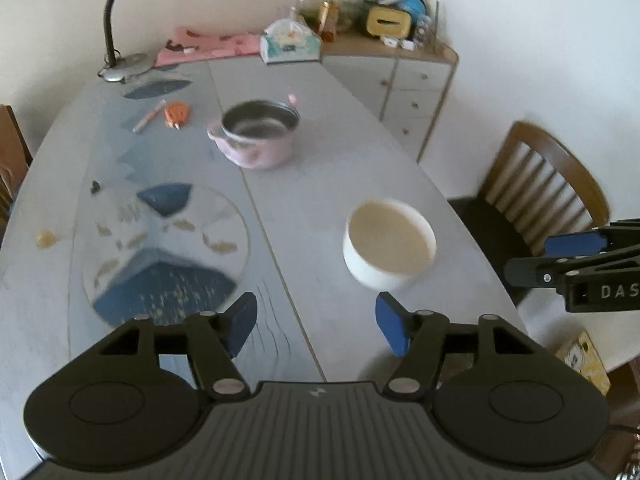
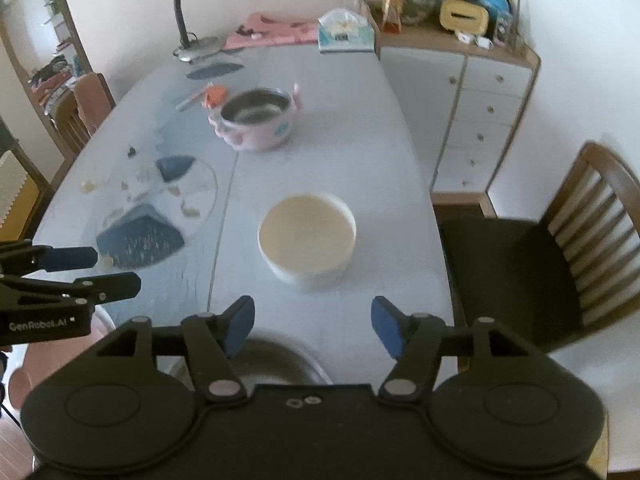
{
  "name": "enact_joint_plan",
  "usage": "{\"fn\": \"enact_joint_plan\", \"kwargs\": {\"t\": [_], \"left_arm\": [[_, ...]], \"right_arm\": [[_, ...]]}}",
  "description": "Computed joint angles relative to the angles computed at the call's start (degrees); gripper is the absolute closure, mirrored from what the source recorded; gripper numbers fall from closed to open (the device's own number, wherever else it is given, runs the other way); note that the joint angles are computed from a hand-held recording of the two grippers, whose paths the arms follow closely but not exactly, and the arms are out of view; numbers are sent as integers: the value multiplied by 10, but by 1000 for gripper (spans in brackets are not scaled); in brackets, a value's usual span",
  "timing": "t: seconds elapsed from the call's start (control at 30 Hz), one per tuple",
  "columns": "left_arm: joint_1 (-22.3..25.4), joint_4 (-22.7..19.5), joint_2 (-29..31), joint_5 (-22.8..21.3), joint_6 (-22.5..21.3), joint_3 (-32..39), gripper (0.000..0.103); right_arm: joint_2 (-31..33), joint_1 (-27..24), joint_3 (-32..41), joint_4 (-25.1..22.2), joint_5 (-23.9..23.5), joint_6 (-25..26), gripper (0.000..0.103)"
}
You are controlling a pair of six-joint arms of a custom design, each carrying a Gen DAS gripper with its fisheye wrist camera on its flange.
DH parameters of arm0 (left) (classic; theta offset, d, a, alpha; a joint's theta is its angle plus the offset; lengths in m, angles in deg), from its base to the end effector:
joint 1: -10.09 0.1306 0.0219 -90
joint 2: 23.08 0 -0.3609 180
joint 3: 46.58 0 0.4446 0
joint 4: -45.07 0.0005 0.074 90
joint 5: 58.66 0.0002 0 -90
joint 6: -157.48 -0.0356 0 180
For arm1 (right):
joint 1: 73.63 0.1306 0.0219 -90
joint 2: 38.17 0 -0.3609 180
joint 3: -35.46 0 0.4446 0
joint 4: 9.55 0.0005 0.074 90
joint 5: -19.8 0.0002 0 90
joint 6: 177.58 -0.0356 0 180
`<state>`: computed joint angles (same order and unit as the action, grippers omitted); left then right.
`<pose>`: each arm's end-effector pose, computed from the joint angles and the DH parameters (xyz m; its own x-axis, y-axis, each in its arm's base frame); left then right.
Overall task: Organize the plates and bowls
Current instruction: 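Move the right gripper to the pink pot rim and close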
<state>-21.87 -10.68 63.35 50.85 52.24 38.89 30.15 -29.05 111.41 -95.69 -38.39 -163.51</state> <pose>0.4201 -0.2767 0.3933 -0.5122 0.6116 -0.6030 0.8179 0.5617 -0.1251 0.2627 0.2318 0.4228 -0.6757 0.4914 -0.5495 0.5502 0.8323 0.0676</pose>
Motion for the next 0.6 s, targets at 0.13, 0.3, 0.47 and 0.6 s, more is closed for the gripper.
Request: {"fn": "enact_joint_plan", "kwargs": {"t": [0.13,0.3,0.47,0.6], "left_arm": [[-6,9,37,-16,29,43,38],[-12,19,89,-42,67,101,34],[-20,13,148,-72,100,171,34],[-25,-2,203,-101,127,241,34]], "right_arm": [[-8,-52,4,31,-4,78,30],[-7,-122,10,79,-21,175,23],[4,-197,19,126,-60,264,21],[22,-250,34,159,-92,320,20]]}}
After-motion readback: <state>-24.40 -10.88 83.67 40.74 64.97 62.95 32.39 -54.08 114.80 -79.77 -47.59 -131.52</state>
